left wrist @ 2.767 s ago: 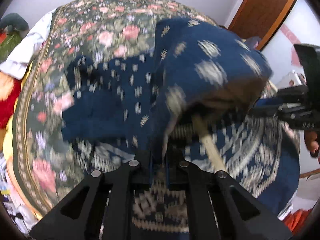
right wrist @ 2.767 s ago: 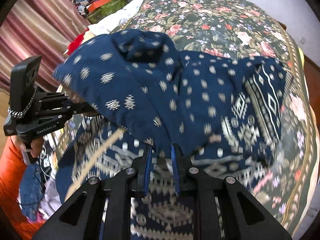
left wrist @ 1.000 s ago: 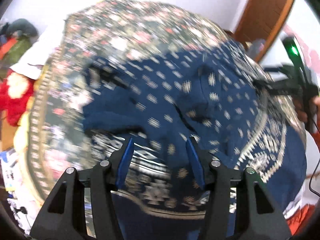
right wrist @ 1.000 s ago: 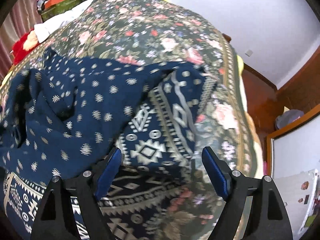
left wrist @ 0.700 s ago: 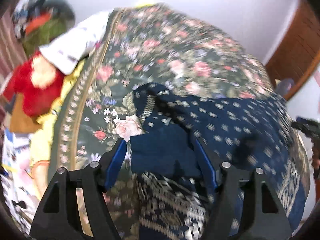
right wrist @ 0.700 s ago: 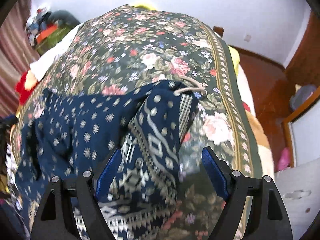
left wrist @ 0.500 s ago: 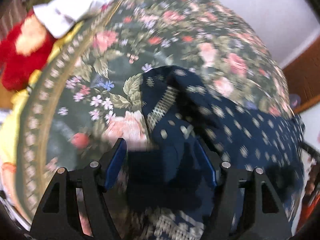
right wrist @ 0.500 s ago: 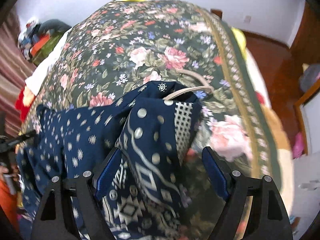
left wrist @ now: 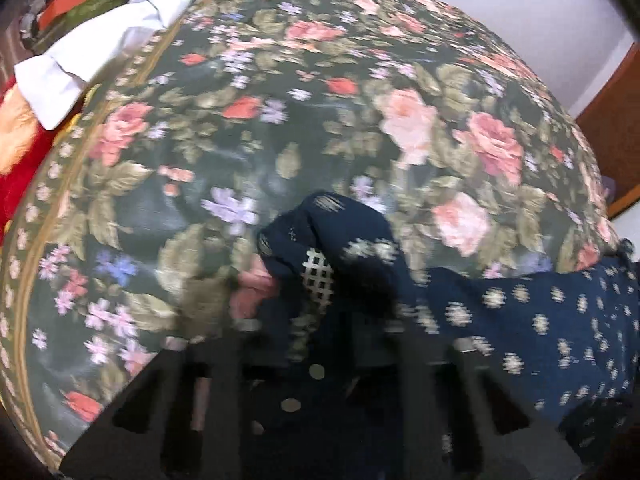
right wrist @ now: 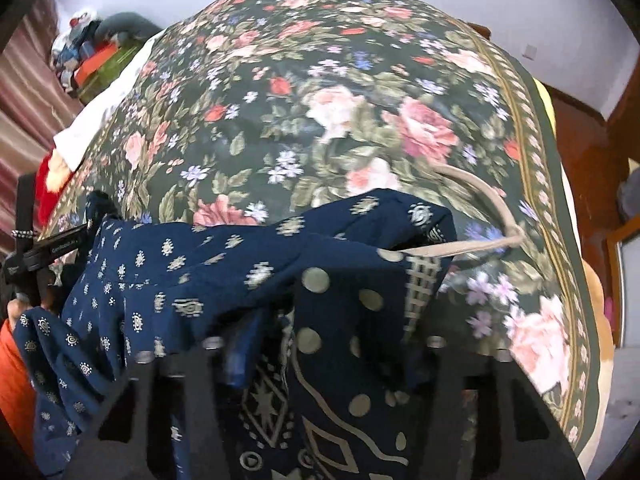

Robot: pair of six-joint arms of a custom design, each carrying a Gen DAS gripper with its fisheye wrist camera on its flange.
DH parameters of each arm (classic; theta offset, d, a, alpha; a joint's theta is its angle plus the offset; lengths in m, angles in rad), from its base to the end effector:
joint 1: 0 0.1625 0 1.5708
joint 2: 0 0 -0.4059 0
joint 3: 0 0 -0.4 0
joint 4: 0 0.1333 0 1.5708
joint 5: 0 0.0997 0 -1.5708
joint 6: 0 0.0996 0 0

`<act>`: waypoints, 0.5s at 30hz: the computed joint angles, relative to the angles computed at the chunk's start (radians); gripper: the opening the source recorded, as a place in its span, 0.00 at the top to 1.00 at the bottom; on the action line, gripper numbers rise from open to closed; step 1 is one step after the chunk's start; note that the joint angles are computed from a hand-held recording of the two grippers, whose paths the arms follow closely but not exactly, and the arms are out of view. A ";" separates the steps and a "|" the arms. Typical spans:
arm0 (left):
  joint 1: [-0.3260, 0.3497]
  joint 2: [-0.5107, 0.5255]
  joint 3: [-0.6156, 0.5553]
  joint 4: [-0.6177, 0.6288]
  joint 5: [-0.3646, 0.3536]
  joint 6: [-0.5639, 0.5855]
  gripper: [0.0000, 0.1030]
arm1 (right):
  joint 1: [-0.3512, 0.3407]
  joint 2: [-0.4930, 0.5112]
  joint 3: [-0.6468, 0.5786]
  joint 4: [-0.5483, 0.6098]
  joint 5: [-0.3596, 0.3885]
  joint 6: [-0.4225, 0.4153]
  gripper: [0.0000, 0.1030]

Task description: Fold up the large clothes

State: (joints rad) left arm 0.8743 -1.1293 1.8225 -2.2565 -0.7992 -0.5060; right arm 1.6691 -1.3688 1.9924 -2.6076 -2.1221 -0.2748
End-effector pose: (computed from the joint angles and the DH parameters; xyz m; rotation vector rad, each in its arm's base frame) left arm -0.2167 -0.5752 0.2017 0.2362 2.4330 -0.5540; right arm 0.1329 -0.5210 0.2889 0.3208 -2.5056 0.4636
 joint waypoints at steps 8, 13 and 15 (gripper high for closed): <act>-0.102 -0.076 0.032 -0.098 0.126 0.046 0.90 | 0.093 0.062 -0.005 -0.214 -0.070 -0.115 0.84; -0.105 -0.078 -0.049 -0.179 0.102 0.171 0.90 | 0.128 0.142 -0.098 -0.249 -0.092 -0.121 0.84; -0.091 -0.044 -0.104 -0.185 0.119 0.217 0.90 | 0.132 0.200 -0.161 -0.257 -0.103 -0.123 0.84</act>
State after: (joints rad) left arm 0.7830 -1.1732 1.7182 -2.4410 -0.6801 -0.2891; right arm 1.8015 -1.1684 1.8315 -2.8646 -2.2249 -0.3975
